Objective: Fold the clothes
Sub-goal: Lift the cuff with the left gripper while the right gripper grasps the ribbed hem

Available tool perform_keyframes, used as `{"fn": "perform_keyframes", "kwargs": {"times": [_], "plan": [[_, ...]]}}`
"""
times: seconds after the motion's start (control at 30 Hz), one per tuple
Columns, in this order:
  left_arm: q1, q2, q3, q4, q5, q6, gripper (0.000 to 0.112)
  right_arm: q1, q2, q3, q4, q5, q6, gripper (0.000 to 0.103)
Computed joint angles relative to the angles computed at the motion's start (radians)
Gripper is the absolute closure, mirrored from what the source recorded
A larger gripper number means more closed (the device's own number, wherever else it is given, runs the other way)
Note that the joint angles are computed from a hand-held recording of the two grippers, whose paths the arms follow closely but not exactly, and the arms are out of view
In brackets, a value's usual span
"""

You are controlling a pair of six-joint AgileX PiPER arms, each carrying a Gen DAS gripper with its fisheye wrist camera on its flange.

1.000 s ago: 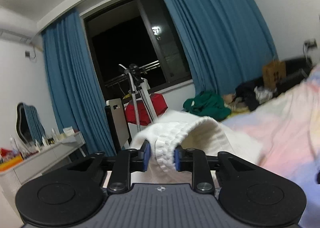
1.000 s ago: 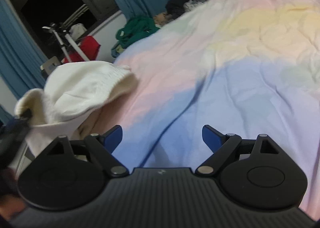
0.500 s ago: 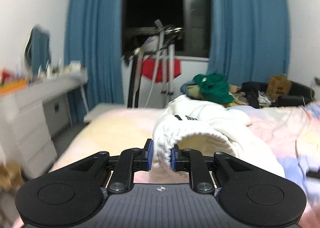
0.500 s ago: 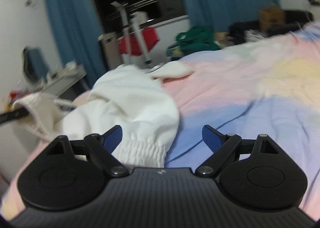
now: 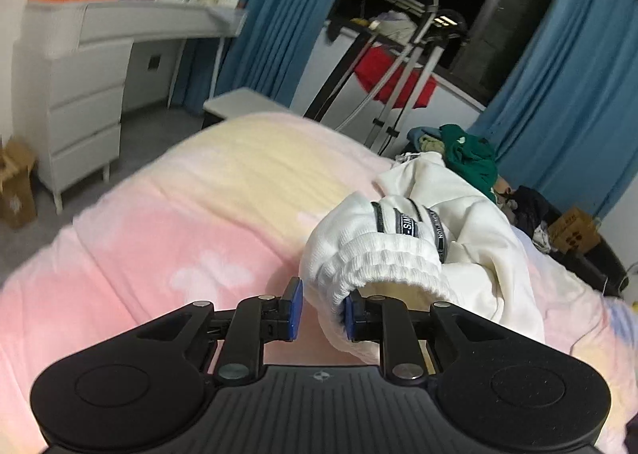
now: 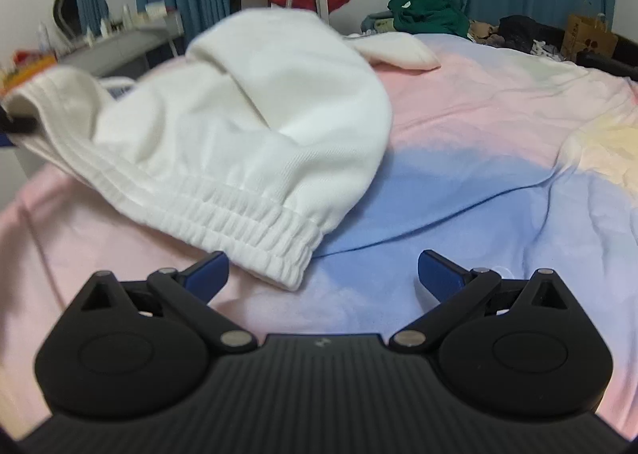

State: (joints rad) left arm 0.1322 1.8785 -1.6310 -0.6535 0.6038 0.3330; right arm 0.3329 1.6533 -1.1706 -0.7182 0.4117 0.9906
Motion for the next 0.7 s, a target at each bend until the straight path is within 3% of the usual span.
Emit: {"fn": "perform_keyframes", "kwargs": {"times": [0.1, 0.17, 0.43, 0.57, 0.7], "plan": [[-0.012, 0.007, -0.011, 0.044, 0.001, -0.065, 0.089, 0.039, 0.051, -0.034, -0.184, 0.032, 0.121, 0.001], [-0.028, 0.021, -0.035, 0.090, 0.004, -0.124, 0.088, 0.066, 0.067, -0.041, -0.354, 0.087, 0.292, 0.006], [-0.090, 0.040, -0.072, 0.239, 0.005, -0.253, 0.083, 0.068, 0.049, 0.004, -0.690, 0.138, 0.692, 0.033], [-0.116, 0.050, -0.106, 0.293, 0.042, -0.315, 0.080, 0.059, 0.071, -0.010, -0.679, -0.004, 0.627, 0.037], [-0.090, 0.015, -0.086, 0.224, 0.112, -0.274, 0.062, 0.057, 0.108, -0.044, -0.513, 0.009, 0.488, 0.051]]}}
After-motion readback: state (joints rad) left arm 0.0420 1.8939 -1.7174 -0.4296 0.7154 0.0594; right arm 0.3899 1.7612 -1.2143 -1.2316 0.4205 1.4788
